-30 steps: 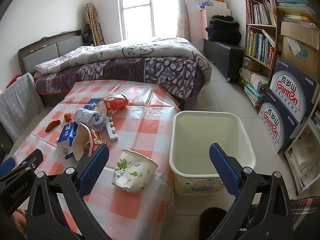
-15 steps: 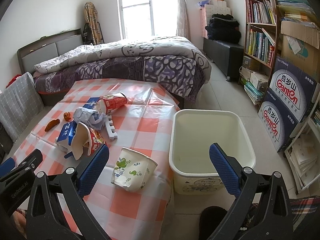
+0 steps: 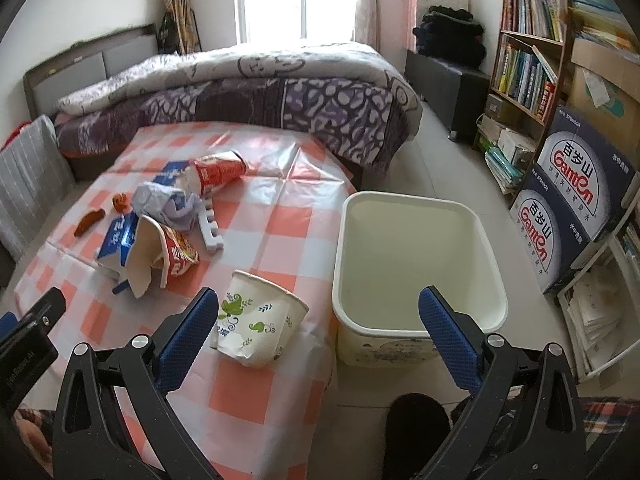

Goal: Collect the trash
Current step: 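Grasp the white leaf-print paper cup with the right tool while the left tool grasps the red snack cup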

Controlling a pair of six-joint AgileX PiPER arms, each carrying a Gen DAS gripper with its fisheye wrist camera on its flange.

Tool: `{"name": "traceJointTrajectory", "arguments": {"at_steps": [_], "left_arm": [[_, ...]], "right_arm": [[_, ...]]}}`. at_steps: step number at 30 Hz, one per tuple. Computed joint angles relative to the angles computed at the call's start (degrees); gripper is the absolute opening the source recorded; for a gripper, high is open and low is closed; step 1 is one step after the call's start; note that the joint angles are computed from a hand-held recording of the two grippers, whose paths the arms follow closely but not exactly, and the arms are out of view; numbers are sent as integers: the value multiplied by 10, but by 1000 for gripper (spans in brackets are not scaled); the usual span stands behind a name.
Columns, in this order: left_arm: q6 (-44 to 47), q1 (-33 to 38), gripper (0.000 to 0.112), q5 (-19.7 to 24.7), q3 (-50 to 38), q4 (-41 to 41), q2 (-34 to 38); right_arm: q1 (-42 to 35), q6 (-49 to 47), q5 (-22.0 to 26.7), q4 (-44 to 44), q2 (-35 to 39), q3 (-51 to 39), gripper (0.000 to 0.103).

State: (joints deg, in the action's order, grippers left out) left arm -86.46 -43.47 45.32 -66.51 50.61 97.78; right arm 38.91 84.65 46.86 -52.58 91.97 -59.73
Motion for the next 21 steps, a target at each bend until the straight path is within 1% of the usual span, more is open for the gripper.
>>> {"name": "traceJointTrajectory", "arguments": {"at_steps": [1,3,5,8,10,13,16,21], "left_arm": [[19,8,94,4,-18,-15,9],[42,23,94,5,-27,-38,8],[63,43,94,-2,-30,-61,1],[99,66,94,-6,-43,-92,-3],[135,78,94,-1,-69,-116,9],[177,80,94,16,-105,-129,23],[217,83,94,31,-147,-138,44],[278,84,94,55,-202,-152,74]], "right_arm": [[-6,-22,2,17,5,-12,96],[-21,-79,11,66,13,-40,96],[-38,-142,22,110,23,-71,96],[-49,-175,36,121,34,-97,96],[-56,-206,46,134,42,-117,96],[-70,-241,54,148,53,-143,96],[-75,-267,65,142,63,-167,96],[-86,-304,71,153,80,-201,96]]}}
